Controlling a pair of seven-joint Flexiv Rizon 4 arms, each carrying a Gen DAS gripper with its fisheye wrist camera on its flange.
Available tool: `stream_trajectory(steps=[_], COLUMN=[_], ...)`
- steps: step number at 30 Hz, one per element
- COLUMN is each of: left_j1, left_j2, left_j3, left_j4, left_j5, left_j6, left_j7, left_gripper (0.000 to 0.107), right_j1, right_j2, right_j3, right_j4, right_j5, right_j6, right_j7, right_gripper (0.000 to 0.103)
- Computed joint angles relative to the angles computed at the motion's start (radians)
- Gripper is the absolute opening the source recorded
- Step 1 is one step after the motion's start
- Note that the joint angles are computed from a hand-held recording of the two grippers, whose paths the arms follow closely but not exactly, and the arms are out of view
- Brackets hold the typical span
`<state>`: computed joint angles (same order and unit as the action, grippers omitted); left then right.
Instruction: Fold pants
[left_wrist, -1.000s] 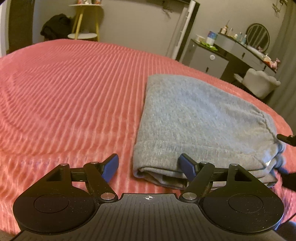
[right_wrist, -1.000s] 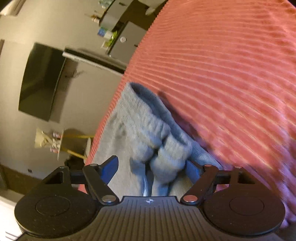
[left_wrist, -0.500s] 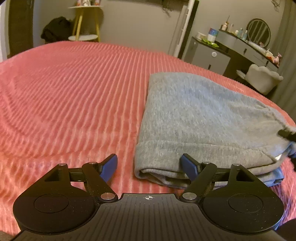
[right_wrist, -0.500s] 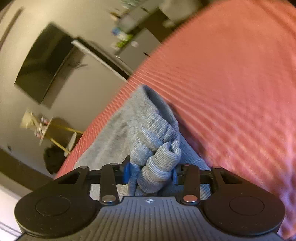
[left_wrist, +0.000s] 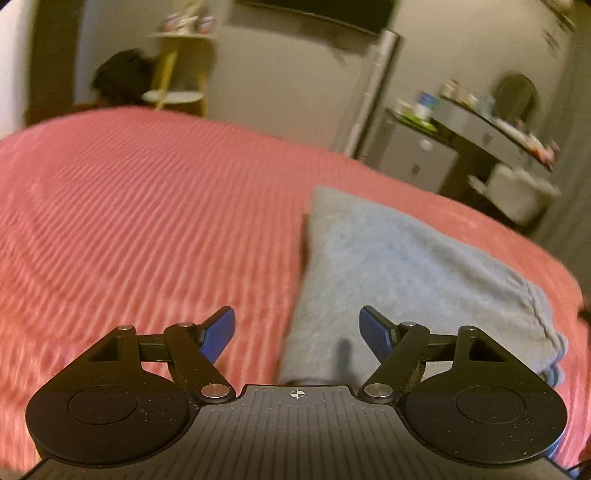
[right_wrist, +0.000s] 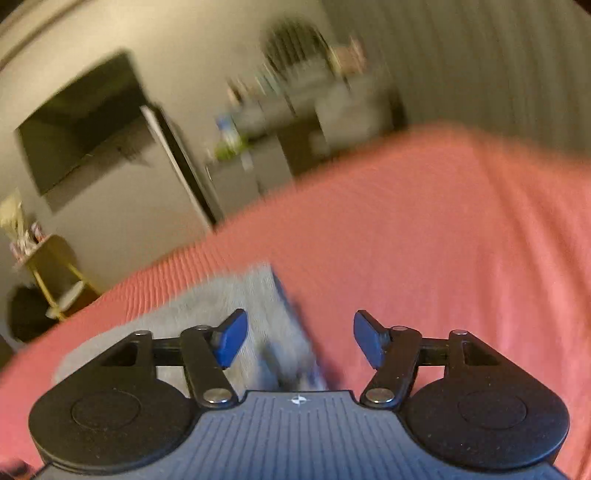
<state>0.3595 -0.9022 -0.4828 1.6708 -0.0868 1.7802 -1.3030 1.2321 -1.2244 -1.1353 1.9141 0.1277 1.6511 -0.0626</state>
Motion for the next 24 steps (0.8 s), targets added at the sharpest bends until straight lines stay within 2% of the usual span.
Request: stream_trajectory(steps=[1,2,4,5,6,9,10,11,12,13,14,16,19,24], left_j1=[-0.029,-0.063,-0.116,-0.138,-0.160,-0.248,-0.282,-0.329,-0.369,-0.396,-0.406,-0.408,-0.408,-0.398], left_j2=[-0.008,-0.017,-0.047,-0.066,-0.087,-0.157,-0.183,-0.221,-0.257,-0.293,-0.329,-0.392,-0.456,-0.520], left_j3=[0.023,0.051,0.079,0.086,0.093,0.156,0.190,0.255,0.318,0.365,0.380,0.381,0.386,0.355], left_j4=[-0.034,-0.072,-0.156,-0.198,-0.245,-0.388,-0.439,-0.520,-0.592,-0.651,-0.709,-0.808,-0.926,-1.035], left_j5=[0.011,0.017,0.021,0.019,0.013,-0.015,-0.039,-0.048,-0.074,-0.093,-0.106,-0.128,-0.158,-0.185], left_j6=[-0.010,-0.023,-0.059,-0.075,-0.100,-0.136,-0.148,-0.181,-0.210,-0.224,-0.237,-0.272,-0.342,-0.402], left_j7=[0.024,0.049,0.109,0.139,0.170,0.240,0.269,0.266,0.261,0.252,0.253,0.263,0.258,0.269], left_gripper=[0.078,0.078,0.076,0.076,0.076,0.072,0.073,0.073,0.074,0.078,0.081,0.091,0.098,0.103], right_j1=[0.019,0.010,-0.042,-0.073,-0.101,-0.204,-0.219,-0.227,-0.224,-0.224,-0.238,-0.259,-0.263,-0.289], right_j2=[-0.062,-0.096,-0.097,-0.086,-0.074,-0.009,-0.003,-0.012,-0.040,-0.053,-0.057,-0.068,-0.111,-0.159], right_j3=[-0.041,-0.050,-0.010,0.016,0.041,0.158,0.179,0.183,0.166,0.160,0.165,0.176,0.153,0.137], right_j4=[-0.003,-0.015,-0.069,-0.109,-0.144,-0.235,-0.249,-0.277,-0.293,-0.295,-0.305,-0.328,-0.365,-0.413], right_j5=[0.005,0.004,-0.011,-0.045,-0.087,-0.204,-0.212,-0.216,-0.199,-0.177,-0.161,-0.140,-0.133,-0.113], right_j6=[0.039,0.122,0.236,0.254,0.239,0.163,0.126,0.062,0.033,0.039,0.047,0.063,0.045,0.056], right_j7=[-0.011,-0.033,-0.115,-0.161,-0.206,-0.324,-0.341,-0.347,-0.342,-0.338,-0.338,-0.351,-0.368,-0.377], right_gripper=[0.042,0.041,0.036,0.035,0.031,0.031,0.024,0.017,0.006,0.000,0.000,0.000,0.000,0.000])
